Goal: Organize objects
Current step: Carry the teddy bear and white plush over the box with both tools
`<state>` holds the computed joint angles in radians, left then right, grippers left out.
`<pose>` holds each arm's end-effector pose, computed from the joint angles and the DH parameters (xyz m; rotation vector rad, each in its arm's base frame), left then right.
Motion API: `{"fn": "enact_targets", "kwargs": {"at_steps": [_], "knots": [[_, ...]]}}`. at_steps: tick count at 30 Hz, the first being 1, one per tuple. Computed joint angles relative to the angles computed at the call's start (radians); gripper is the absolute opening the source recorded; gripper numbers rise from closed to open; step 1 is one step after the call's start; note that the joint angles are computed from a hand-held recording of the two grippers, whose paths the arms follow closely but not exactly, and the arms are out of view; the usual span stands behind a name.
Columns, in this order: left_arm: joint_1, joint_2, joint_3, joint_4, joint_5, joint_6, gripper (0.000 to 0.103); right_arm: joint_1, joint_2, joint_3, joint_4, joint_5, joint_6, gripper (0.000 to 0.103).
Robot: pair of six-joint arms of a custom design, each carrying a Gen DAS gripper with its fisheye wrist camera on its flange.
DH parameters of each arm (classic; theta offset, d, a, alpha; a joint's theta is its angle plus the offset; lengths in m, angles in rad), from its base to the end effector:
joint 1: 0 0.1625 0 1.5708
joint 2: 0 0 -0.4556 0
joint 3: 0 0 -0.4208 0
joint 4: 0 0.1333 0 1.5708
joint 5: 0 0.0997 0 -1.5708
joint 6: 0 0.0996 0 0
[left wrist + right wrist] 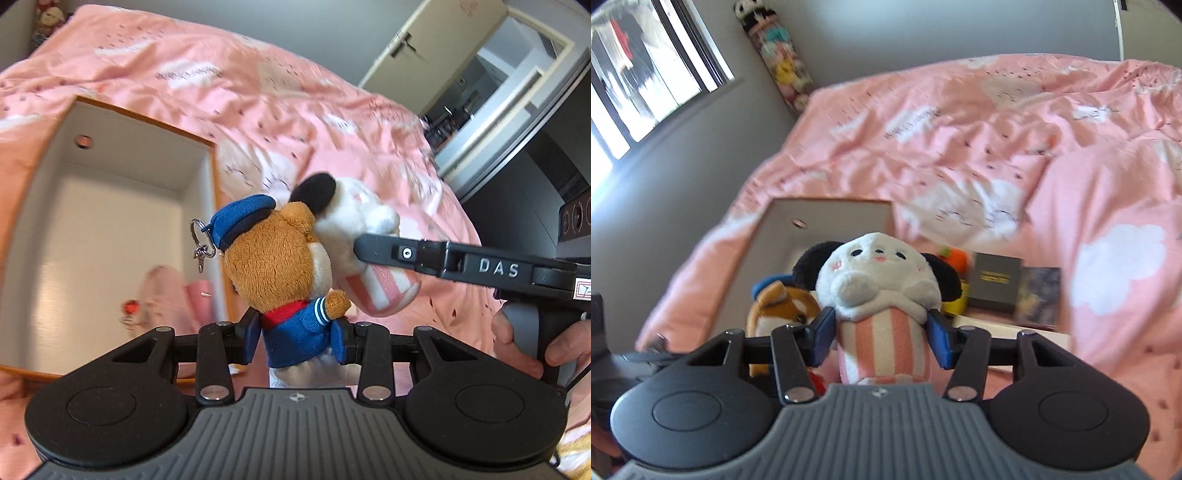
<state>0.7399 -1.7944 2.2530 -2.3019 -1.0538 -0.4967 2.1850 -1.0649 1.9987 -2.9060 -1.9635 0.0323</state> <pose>-0.1691 -0.4015 0.3639 0.3658 2.7790 -0.7588 0.4229 -0.4345 0.1770 0.6971 -2.7243 0.7196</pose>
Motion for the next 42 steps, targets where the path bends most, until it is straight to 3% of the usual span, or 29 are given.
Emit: {"fn": "enact_targets", "kwargs": {"at_steps": [6,13,16,20,27,34,42], "knots": [[-0.004,-0.086,-0.03,0.121,0.113,-0.025,0.043,0.0,0.095,-0.021,-0.106,0.167,0.108,0.055],[0.051,-0.109,-0.122,0.311,0.193,-0.01,0.043,-0.025,0.215,-0.057,-0.154,0.328,0.271,0.055],[0.081,-0.103,-0.155,0.39,0.217,-0.006,0.043,-0.027,0.266,-0.082,-0.146,0.364,0.316,0.055],[0.133,-0.076,-0.183,0.427,0.207,0.035,0.043,-0.038,0.317,-0.107,-0.136,0.378,0.357,0.055],[0.141,-0.018,-0.186,0.442,0.195,0.154,0.043,-0.065,0.324,-0.098,-0.096,0.337,0.393,0.055],[0.179,0.068,-0.236,0.543,0.179,0.206,0.043,-0.074,0.329,-0.081,-0.092,0.285,0.373,0.055],[0.211,0.166,-0.337,0.733,0.175,0.215,0.044,-0.045,0.362,-0.137,0.019,0.217,0.315,0.055]]}}
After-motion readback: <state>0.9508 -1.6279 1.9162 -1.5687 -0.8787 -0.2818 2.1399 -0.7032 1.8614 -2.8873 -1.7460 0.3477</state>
